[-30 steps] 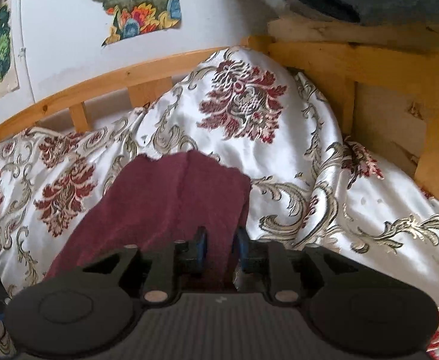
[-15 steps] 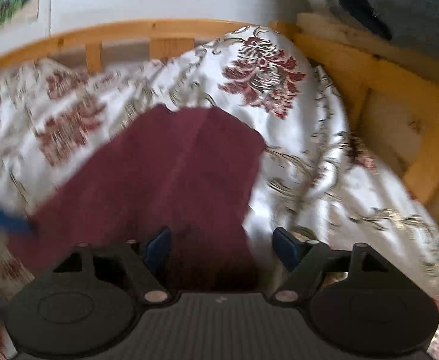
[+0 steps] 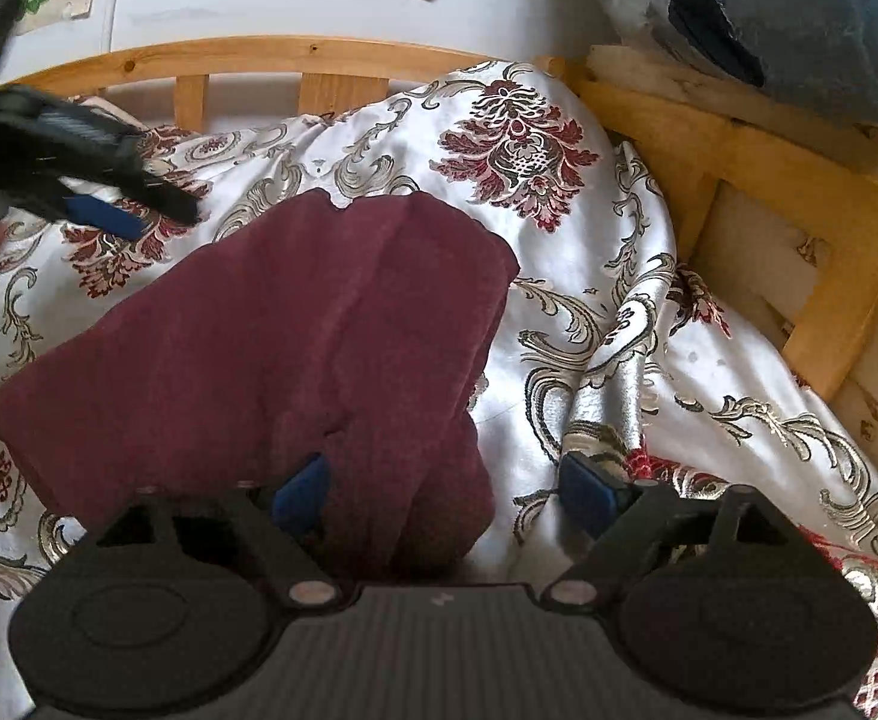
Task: Fold small clothes
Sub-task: 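Grasp the folded shirt's edge with the right gripper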
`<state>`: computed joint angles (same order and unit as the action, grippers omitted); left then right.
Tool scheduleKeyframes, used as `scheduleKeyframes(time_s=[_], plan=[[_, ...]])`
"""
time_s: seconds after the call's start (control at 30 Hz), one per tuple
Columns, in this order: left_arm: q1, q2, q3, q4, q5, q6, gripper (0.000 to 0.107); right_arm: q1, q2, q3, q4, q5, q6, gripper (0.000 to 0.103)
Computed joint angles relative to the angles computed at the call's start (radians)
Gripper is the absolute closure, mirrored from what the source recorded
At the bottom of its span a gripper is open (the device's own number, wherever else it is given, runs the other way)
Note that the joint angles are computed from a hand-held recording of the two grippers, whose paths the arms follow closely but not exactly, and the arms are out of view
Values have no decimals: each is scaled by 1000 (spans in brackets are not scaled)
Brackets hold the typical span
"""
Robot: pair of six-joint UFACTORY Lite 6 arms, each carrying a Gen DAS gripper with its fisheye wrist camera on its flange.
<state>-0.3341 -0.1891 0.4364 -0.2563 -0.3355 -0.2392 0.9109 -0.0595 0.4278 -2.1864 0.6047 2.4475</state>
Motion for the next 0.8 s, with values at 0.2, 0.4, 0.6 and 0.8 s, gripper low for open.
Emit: scheduleKeyframes(time_s=[0.2, 0.4, 0.6, 0.8], plan=[[34, 306, 278, -136, -13, 159, 40, -26, 0, -35, -128, 26, 109, 12], [0, 509, 474, -537, 14, 559, 45, -33, -8, -52, -162, 32, 143, 12], [-18, 368, 318, -426, -20, 383, 39, -36, -12, -52, -167, 27, 149, 12], [-201, -51, -41, -583, -102, 470, 21, -29, -26, -48, -135, 15, 127, 12]])
